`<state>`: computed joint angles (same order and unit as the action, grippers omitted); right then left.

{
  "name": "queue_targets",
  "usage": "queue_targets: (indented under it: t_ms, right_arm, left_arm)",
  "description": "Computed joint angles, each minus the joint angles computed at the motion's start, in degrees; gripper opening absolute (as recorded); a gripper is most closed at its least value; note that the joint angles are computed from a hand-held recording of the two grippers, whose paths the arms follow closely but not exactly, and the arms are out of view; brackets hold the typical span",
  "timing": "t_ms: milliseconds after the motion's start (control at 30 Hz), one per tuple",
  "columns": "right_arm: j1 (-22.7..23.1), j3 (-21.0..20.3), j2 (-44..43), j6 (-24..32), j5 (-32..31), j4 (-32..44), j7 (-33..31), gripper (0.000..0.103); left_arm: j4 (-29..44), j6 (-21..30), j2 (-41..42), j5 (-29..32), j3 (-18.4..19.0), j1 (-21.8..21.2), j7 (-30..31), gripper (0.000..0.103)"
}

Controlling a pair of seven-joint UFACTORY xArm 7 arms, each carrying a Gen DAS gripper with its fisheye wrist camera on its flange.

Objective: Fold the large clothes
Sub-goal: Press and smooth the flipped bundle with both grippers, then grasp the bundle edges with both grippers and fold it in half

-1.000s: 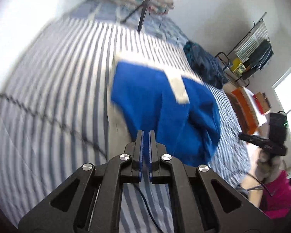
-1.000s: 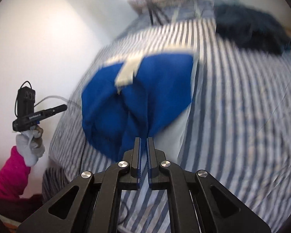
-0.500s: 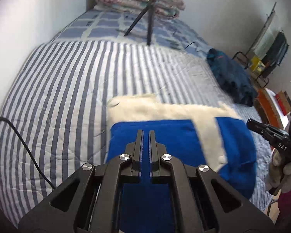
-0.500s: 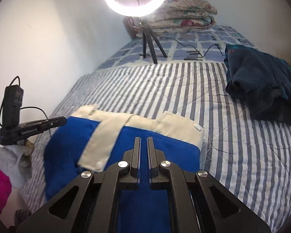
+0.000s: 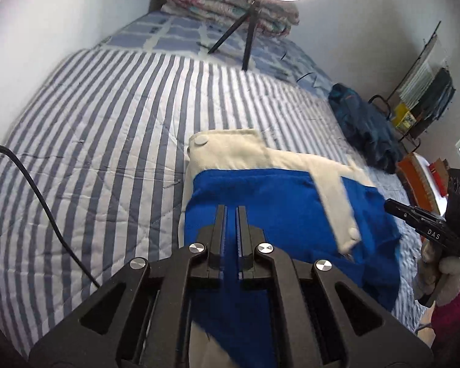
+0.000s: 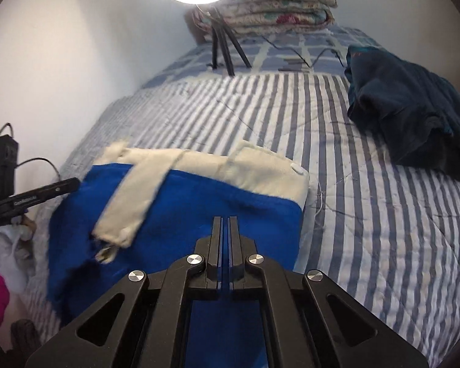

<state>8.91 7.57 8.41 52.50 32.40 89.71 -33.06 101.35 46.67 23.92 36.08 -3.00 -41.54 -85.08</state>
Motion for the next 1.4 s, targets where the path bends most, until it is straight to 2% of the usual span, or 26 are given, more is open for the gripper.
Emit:
queue_targets:
  t_ms: [100, 233, 333, 500, 533, 667, 733, 767, 800, 833, 867, 900, 933, 967, 1000, 1033, 1100, 1167, 1267, 1300, 1400]
  right_arm:
    - [-1.51, -0.92, -7.5, 1.6, 7.25, -6.62, -6.29, 0.001]
    - [-0.25, -3.32, -12.77, 6.32, 15.56, -11.56, -13.03, 0.001]
    - [1.65, -2.54, -12.78, 5.12, 11.55, -12.7, -12.59, 0.001]
    - [3.07, -1.58, -7.92, 0.11, 1.01, -12.48, -2.61, 0.001]
    - [4.05, -2.65, -7.05, -0.25, -0.32, -12.81, -2.03, 0.0]
    - [1.63, -2.12, -6.77, 2.03, 3.93, -13.1, -0.98, 0.0]
    - [1.05, -2.36, -7.55, 3.95, 5.16, -12.65, -2.2, 0.003]
    - [0.87, -2.49, -8.08, 4.11, 5.33, -12.83, -2.78, 0.003]
    - [0.51, -2.86, -8.78, 4.67, 6.23, -12.95, -3.95, 0.003]
    - [0.09, -3.34, -9.31, 5.43, 7.21, -12.91, -5.04, 0.005]
    - [-0.36, -3.86, -9.66, 6.31, 7.89, -12.72, -5.78, 0.012]
    - [-0.8, -4.32, -9.91, 6.75, 8.48, -12.65, -6.27, 0.028]
    - [-1.26, -4.78, -10.17, 6.58, 9.27, -12.78, -6.77, 0.039]
    - [-1.7, -5.19, -10.35, 6.15, 10.1, -12.95, -7.25, 0.059]
    - [-2.08, -5.52, -10.43, 5.89, 10.99, -13.01, -7.49, 0.069]
    - [-2.65, -6.04, -10.14, 6.42, 12.13, -12.72, -7.49, 0.07]
    - [-3.97, -6.79, -7.52, 10.76, 13.63, -9.82, -6.15, 0.07]
    - [-5.52, -6.78, -4.35, 15.78, 14.16, -6.64, -4.59, 0.07]
    - [-7.14, -5.77, -1.18, 19.05, 13.67, -3.97, -3.43, 0.07]
    - [-7.82, -5.5, -0.35, 20.33, 14.3, -3.47, -3.2, 0.07]
    - [-9.45, -4.52, 2.4, 22.64, 16.96, -2.21, -1.82, 0.07]
  left_arm:
    - [-3.48, -0.46, -3.07, 2.8, -0.35, -1.55, -1.61, 0.002]
    - [-5.03, 0.82, -3.06, 2.11, -2.04, -1.38, -1.28, 0.002]
    - [-6.67, -0.71, -2.8, 0.92, -2.26, -0.84, -3.06, 0.002]
    - [-8.04, -3.01, -1.95, 0.57, -1.98, -0.53, -4.42, 0.002]
    - [-8.03, -3.09, -1.83, 0.63, -1.95, -0.6, -4.23, 0.002]
    - [-9.85, -4.7, -3.19, -0.4, -2.19, -0.1, -3.77, 0.002]
    - [-12.53, -7.25, -5.47, -0.83, -2.43, 0.56, -4.37, 0.002]
    - [-13.54, -8.14, -6.37, -0.64, -2.49, 0.88, -4.67, 0.007]
    - [-15.18, -9.32, -7.91, -0.31, -2.53, 1.27, -5.26, 0.025]
    - [-16.61, -10.39, -9.23, 0.1, -2.61, 1.7, -6.2, 0.038]
    - [-18.42, -11.8, -10.88, 0.67, -2.6, 2.24, -7.96, 0.063]
    - [-20.45, -13.67, -12.56, 1.63, -2.56, 2.9, -10.3, 0.071]
    - [-22.3, -15.61, -13.95, 2.23, -2.74, 3.8, -12.16, 0.071]
    - [-24.79, -18.88, -15.52, 1.88, -2.93, 5.26, -13.97, 0.072]
    - [-27.44, -22.82, -16.8, 0.96, -3.1, 6.94, -15.78, 0.072]
    - [-29.22, -25.92, -17.45, -0.13, -2.39, 7.3, -16.69, 0.072]
    - [-33.87, -36.22, -17.71, -5.77, -4.84, 12.51, -16.68, 0.072]
    - [-35.72, -40.97, -16.89, -10.92, -4.83, 13.41, -14.21, 0.072]
    - [-36.95, -45.41, -15.39, -15.62, -4.18, 13.31, -11.6, 0.072]
    - [-37.36, -47.74, -14.57, -18.59, -5.6, 14.65, -9.07, 0.072]
    - [-37.34, -49.59, -13.0, -23.56, -8.49, 17.01, -4.01, 0.072]
